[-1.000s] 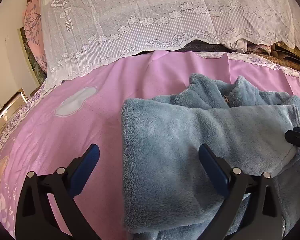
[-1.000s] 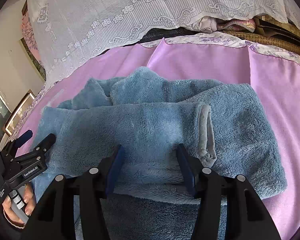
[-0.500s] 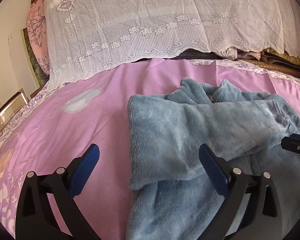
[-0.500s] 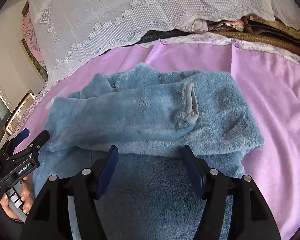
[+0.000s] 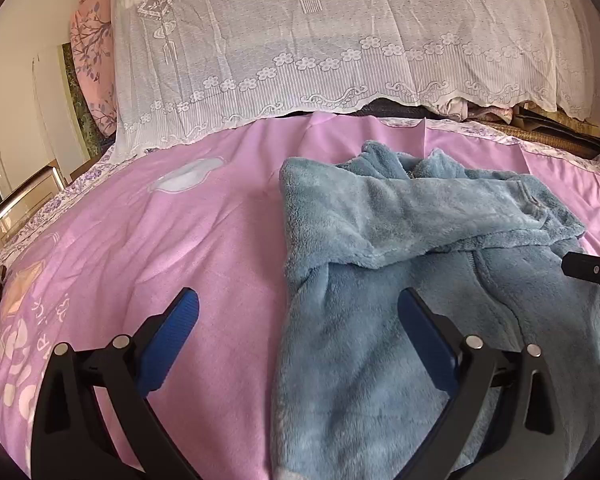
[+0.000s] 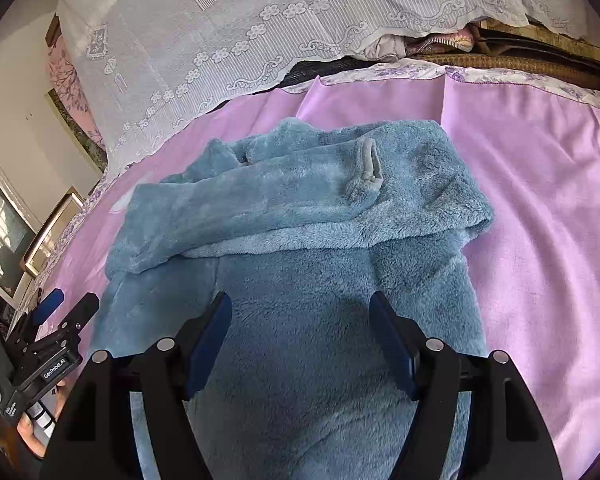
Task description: Fold small clothes
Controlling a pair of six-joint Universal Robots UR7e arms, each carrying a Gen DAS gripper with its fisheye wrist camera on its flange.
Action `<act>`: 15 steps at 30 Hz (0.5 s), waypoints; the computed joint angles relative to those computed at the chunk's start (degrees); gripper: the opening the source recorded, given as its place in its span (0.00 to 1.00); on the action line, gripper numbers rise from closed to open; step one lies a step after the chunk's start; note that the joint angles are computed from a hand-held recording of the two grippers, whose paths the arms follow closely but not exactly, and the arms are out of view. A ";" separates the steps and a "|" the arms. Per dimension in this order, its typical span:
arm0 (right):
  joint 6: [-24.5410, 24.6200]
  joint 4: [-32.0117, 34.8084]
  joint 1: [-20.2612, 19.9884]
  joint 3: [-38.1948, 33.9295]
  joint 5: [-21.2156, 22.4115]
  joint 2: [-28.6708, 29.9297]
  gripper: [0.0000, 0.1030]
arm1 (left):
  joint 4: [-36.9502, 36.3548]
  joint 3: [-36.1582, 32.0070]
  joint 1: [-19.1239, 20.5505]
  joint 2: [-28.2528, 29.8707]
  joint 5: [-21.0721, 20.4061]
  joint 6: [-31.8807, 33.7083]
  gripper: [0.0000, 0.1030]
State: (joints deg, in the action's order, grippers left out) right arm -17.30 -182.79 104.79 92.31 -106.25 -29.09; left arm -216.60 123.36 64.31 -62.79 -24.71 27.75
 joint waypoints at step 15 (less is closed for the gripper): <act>-6.28 -16.12 1.11 16.29 -0.79 -5.26 0.86 | -9.53 13.33 -8.26 1.32 3.60 -4.41 0.95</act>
State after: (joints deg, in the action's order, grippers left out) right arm -23.58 -198.90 105.90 108.59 -107.04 -34.35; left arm -226.14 136.69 56.04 -61.47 -21.11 23.34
